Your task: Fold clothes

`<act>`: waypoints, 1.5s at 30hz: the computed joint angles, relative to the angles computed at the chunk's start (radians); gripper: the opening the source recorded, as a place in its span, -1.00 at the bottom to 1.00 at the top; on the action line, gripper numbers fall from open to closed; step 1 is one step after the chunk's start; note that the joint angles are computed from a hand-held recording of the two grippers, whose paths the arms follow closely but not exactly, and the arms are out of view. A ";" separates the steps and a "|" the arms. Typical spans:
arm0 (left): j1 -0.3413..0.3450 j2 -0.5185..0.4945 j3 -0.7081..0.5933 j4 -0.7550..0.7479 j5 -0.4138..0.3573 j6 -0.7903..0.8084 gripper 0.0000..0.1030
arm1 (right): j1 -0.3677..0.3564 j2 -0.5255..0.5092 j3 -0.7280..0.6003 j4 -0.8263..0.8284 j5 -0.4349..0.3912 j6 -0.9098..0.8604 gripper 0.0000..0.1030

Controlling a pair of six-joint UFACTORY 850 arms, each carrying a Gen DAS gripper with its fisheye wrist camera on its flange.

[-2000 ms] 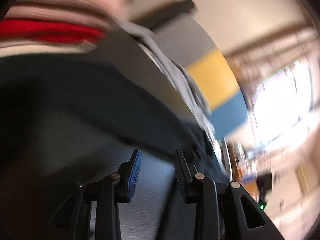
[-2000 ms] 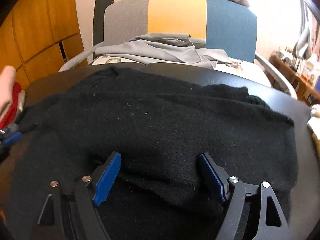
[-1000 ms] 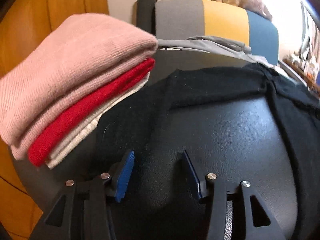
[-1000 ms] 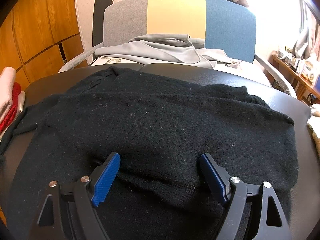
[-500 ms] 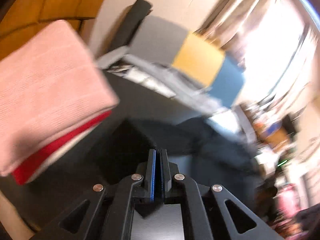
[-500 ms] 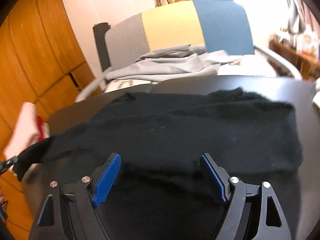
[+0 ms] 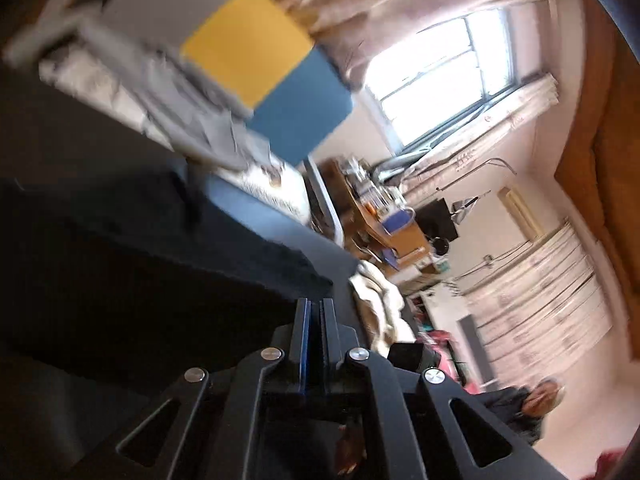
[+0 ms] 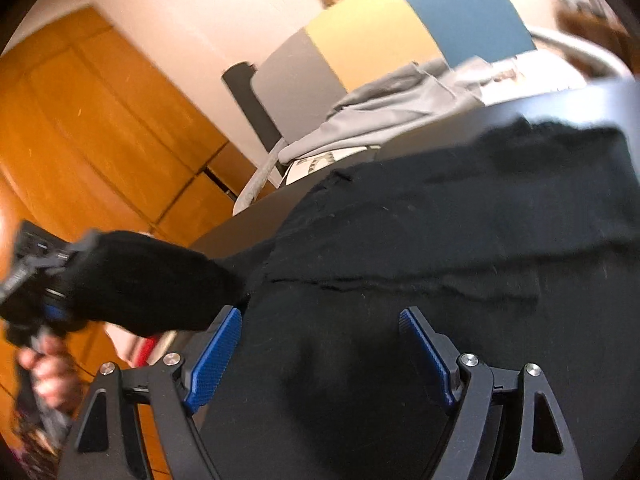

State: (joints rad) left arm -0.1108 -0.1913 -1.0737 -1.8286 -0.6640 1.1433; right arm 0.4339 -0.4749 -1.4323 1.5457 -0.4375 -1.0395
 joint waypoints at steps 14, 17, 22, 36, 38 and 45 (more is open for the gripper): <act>-0.038 -0.005 0.148 -0.319 0.120 0.375 -0.57 | -0.045 0.026 0.085 0.006 -0.061 0.038 0.50; -0.015 0.070 0.236 -0.326 0.147 0.463 -0.57 | -0.024 -0.027 0.021 -0.052 -0.071 0.092 0.36; 0.021 0.149 0.346 -0.292 0.153 0.516 -0.57 | 0.028 -0.112 -0.112 -0.274 -0.032 0.270 0.16; 0.040 0.114 0.316 -0.217 0.160 0.492 -0.57 | 0.058 -0.272 -0.645 -0.528 -0.149 0.407 -0.90; 0.033 0.089 0.291 -0.192 0.165 0.464 -0.57 | 0.045 -0.268 -0.681 -0.498 -0.142 0.385 -0.92; -0.010 0.015 0.200 -0.255 0.205 0.479 -0.55 | 0.013 -0.268 -0.768 -0.585 -0.154 0.486 -0.79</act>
